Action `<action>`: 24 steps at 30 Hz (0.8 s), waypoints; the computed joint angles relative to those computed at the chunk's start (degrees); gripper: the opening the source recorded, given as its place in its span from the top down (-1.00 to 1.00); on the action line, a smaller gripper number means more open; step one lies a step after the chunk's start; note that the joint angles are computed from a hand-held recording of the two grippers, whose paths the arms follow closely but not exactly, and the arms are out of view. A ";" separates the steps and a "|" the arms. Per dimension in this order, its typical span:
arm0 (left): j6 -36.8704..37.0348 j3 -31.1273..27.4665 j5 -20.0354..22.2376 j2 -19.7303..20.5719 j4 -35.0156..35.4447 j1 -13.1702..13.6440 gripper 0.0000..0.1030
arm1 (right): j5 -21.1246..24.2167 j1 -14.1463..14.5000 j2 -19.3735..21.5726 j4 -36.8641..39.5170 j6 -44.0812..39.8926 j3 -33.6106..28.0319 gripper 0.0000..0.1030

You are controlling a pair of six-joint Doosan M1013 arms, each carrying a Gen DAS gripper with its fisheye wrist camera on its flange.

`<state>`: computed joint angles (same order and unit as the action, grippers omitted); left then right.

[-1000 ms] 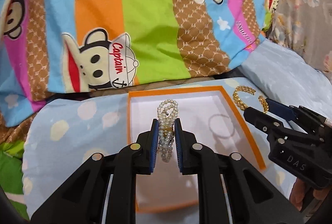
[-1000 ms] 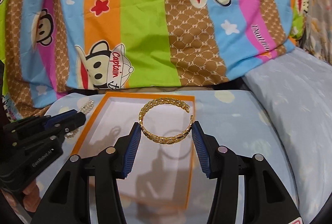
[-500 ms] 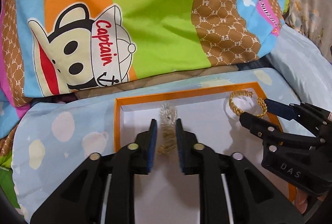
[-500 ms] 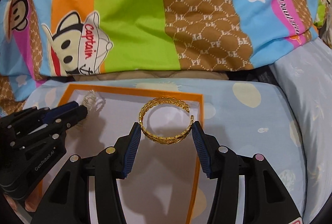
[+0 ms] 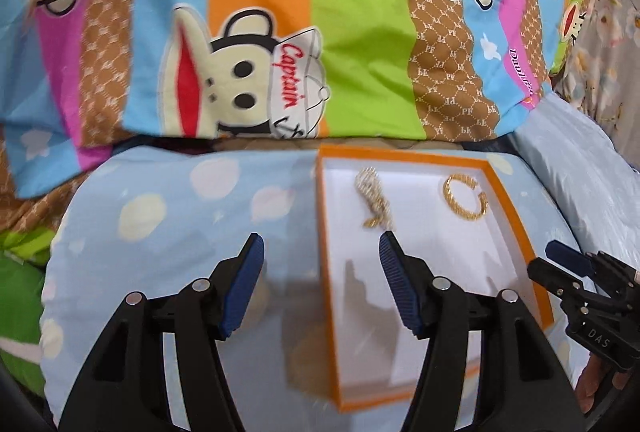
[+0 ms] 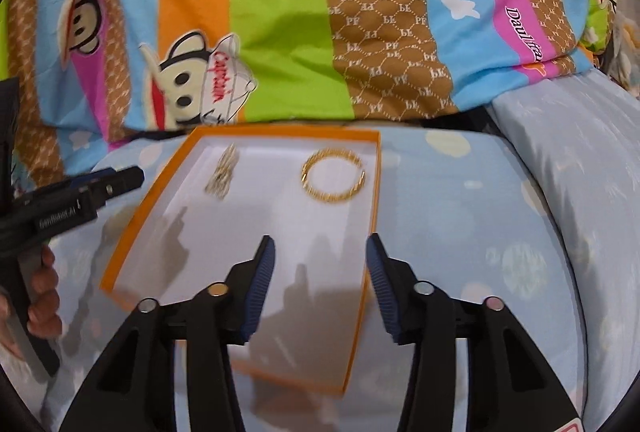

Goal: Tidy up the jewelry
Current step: 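Carry the pearl bracelet and bangle into the orange box and open both grippers, then grasp the silver watch with the left gripper while the right gripper approaches the black bead bracelet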

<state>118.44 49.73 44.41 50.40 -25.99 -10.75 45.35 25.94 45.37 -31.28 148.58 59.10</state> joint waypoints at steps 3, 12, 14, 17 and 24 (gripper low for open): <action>0.75 5.38 -3.29 -2.47 1.51 0.20 -0.12 | 2.40 1.27 0.27 -1.96 0.25 0.01 0.46; -3.63 10.20 -5.60 -3.92 9.31 -0.81 -0.12 | 6.39 1.82 1.95 -0.07 -0.74 -1.77 0.63; -2.35 11.88 -6.62 -4.75 8.79 -0.79 -0.12 | 6.10 1.90 1.54 0.22 -0.38 -1.06 0.63; -0.63 13.42 -6.58 -5.61 7.59 -0.71 -0.12 | 5.56 2.02 0.80 0.05 0.56 0.30 0.63; 2.05 17.07 -7.79 -7.49 5.97 -0.54 -0.13 | 3.78 2.85 -1.44 -0.79 3.95 4.39 0.64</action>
